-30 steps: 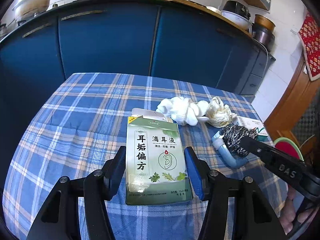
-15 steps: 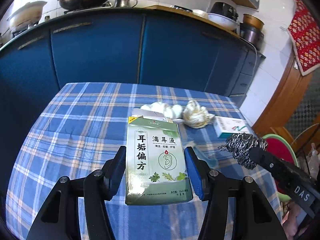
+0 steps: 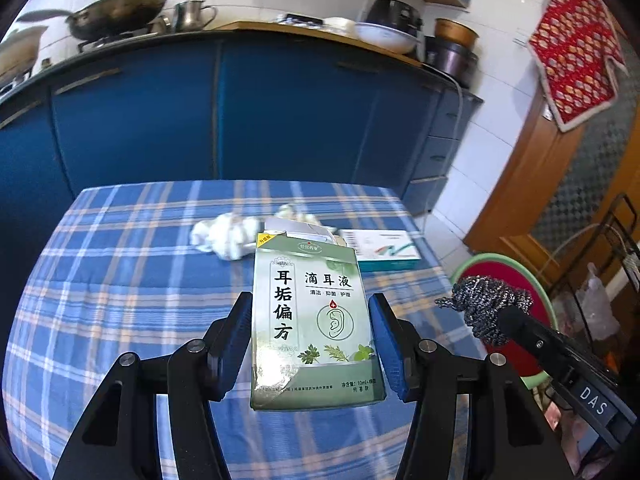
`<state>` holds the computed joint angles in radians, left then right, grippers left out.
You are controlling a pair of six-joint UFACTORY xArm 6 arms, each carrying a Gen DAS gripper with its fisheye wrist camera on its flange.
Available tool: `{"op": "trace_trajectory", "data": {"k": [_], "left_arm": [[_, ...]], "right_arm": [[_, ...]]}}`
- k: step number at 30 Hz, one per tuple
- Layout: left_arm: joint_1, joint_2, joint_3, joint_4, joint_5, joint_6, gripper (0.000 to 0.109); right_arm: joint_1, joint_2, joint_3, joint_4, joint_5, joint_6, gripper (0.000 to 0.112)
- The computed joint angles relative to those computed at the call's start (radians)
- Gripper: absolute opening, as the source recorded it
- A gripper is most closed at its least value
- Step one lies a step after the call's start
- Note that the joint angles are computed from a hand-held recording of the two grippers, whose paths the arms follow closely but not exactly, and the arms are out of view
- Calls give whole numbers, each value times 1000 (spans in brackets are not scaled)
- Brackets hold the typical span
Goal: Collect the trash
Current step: 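Carry the green box and steel scrubber over the red bucket and release both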
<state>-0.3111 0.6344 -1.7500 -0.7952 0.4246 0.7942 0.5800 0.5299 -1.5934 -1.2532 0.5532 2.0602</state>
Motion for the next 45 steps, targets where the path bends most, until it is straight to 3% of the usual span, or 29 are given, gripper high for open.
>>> {"op": "trace_trajectory", "data": {"k": [10, 19, 34, 45], "left_arm": [[-76, -31, 23, -22, 32, 71, 59], [-147, -20, 9, -25, 61, 116, 59], [-229, 62, -75, 48, 101, 94, 59], [-281, 114, -133, 80, 131, 85, 63]], "right_arm": [[8, -193, 266, -90, 89, 212, 20], [-14, -298, 437, -84, 128, 324, 21], [-66, -364, 595, -100, 110, 483, 30], [-36, -429, 668, -104, 177, 537, 31]]}}
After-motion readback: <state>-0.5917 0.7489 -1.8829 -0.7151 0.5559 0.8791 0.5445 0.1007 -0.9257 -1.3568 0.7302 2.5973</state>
